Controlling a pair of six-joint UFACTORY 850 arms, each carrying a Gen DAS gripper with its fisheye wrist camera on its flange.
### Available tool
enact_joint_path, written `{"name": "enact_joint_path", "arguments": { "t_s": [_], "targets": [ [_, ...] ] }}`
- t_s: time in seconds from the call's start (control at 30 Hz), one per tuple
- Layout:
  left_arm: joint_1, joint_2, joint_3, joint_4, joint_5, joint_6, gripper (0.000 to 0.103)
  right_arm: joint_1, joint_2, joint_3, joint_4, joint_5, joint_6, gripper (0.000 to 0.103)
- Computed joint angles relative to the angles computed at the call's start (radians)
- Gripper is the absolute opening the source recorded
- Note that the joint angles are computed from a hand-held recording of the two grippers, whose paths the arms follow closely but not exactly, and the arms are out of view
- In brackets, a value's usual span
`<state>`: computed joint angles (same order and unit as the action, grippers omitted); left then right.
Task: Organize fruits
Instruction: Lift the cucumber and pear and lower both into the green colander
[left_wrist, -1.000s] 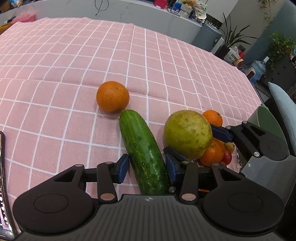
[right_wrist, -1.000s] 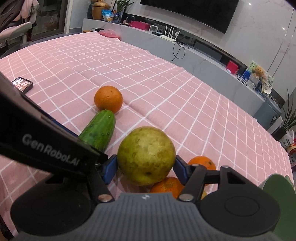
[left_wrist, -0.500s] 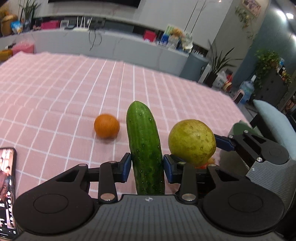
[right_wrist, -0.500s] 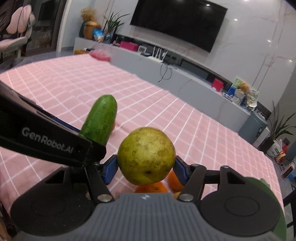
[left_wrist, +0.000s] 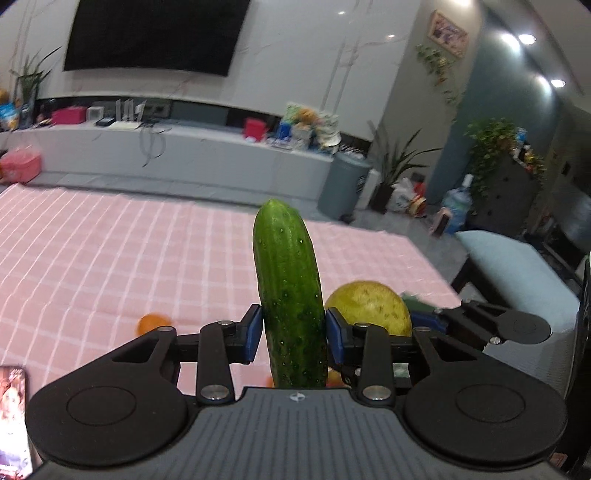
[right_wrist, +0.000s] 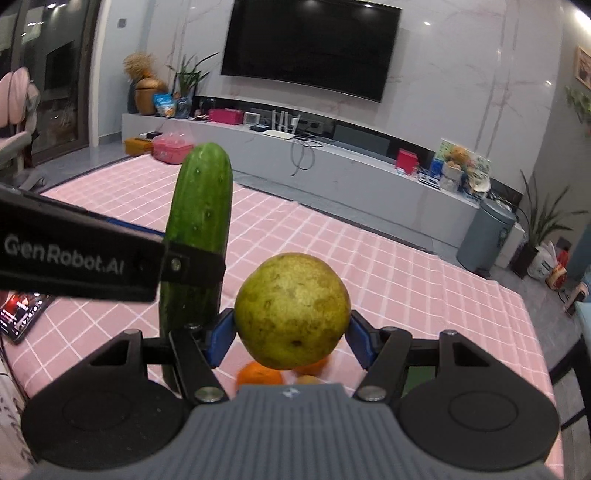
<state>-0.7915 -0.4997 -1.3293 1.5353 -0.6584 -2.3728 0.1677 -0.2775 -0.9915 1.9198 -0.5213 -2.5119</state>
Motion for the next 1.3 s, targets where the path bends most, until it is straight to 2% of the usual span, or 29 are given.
{"name": "enact_joint_path", "arguments": {
  "t_s": [0.1,0.3,0.47,0.57,0.7,0.8,0.9,1.13,1.3],
  "targets": [
    [0.008,-0.029,-0.06,0.031,0.044,0.005,0.041,-0.04,0.014,-0.02,-0.084,0.007,0.087,0.061],
    [0.035,-0.124,-0.203,0.066,0.181,0.046,0.041,-0.124,-0.003,-0.098,-0.272,0.056,0.259,0.061],
    [0.053,-0.222,-0.335,-0.077,0.267,0.227,0.041,-0.162,-0.062,-0.173,-0.473,0.116,0.433,0.061],
    [0.067,-0.288,-0.423,-0.257,0.31,0.429,0.041,-0.167,-0.103,-0.207,-0.611,0.141,0.543,0.061],
    [0.082,-0.365,-0.525,-0.571,0.329,0.766,0.041,-0.156,-0.174,-0.28,-0.872,0.155,0.756,0.061],
    [0.087,-0.399,-0.567,-0.783,0.323,0.969,0.041,-0.145,-0.219,-0.325,-1.053,0.147,0.908,0.061],
    [0.092,-0.433,-0.61,-0.926,0.301,1.117,0.041,-0.14,-0.255,-0.36,-1.188,0.123,1.02,0.061],
    [0.104,-0.48,-0.667,-1.15,0.27,1.345,0.041,-0.128,-0.312,-0.42,-1.345,0.079,1.147,0.061],
    [0.113,-0.506,-0.71,-1.232,0.252,1.423,0.041,-0.133,-0.348,-0.467,-1.41,0.027,1.252,0.061]
  ]
}}
